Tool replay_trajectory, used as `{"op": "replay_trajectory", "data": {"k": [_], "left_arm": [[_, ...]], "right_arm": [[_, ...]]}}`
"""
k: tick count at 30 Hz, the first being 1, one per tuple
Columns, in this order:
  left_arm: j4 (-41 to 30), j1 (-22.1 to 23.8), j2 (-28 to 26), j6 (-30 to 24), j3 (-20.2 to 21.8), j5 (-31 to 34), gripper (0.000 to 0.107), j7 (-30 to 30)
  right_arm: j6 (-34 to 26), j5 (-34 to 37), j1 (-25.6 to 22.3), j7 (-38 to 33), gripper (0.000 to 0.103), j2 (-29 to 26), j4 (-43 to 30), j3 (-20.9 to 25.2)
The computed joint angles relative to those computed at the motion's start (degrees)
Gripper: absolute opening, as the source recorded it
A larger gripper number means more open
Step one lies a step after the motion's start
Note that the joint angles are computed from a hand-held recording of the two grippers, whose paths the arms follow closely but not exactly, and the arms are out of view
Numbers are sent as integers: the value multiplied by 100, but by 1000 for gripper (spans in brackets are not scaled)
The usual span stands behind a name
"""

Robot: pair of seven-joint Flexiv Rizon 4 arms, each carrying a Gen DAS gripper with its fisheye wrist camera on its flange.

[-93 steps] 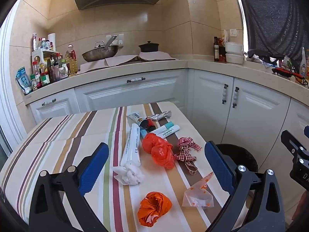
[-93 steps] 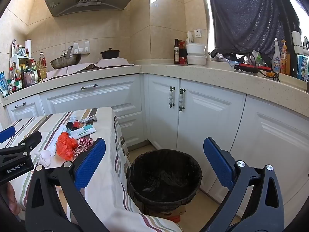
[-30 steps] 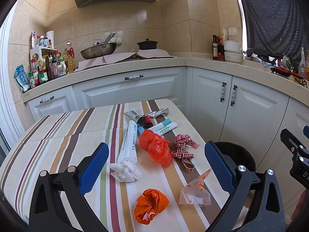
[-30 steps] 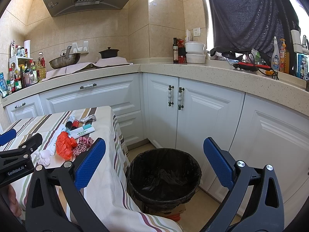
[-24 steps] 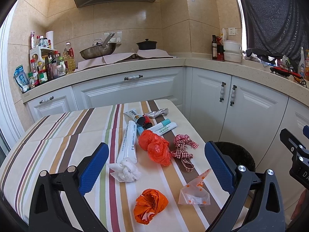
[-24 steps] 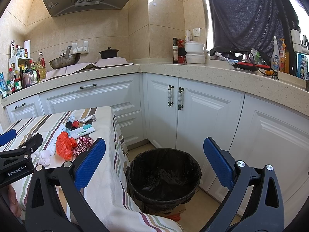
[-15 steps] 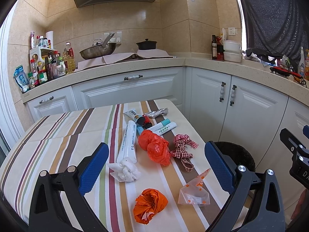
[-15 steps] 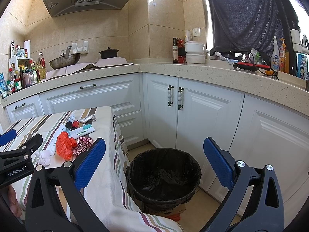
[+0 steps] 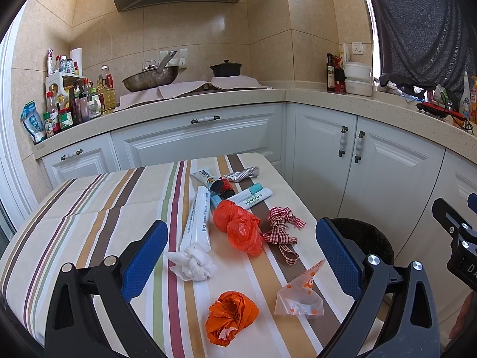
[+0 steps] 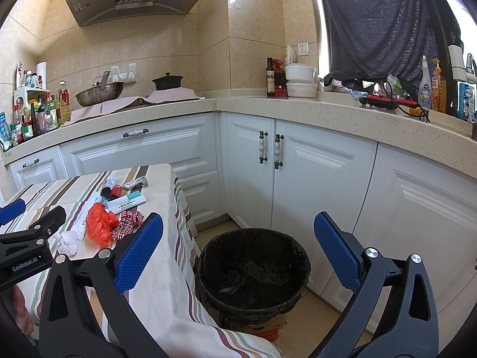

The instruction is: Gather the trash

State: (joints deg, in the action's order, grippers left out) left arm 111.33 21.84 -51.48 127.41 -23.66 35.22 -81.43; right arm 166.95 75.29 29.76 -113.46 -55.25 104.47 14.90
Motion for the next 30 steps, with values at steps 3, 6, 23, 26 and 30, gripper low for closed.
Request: {"op": "replay_trajectory", "data": {"k": [3, 6, 23, 26, 30], "left_arm": [[-2, -11, 6, 2, 12, -1, 97, -8], [-3, 8, -2, -18, -2, 25, 97, -8], [-56, 341, -96, -162, 193, -152, 97, 283], [-69, 493, -134, -319, 131, -186, 97, 315], [-52, 602, -193, -275, 137, -223, 97, 448]], "right_arm": [[-3, -4, -1, 10, 99, 10, 10, 2], [-26, 6, 1, -44, 99, 20, -32, -4], [-788, -450, 298, -459, 99, -196, -564, -45], [-1037, -605, 421, -555, 99, -284, -740, -81], [-1398, -796, 549, -562, 99, -354, -870, -139]]}}
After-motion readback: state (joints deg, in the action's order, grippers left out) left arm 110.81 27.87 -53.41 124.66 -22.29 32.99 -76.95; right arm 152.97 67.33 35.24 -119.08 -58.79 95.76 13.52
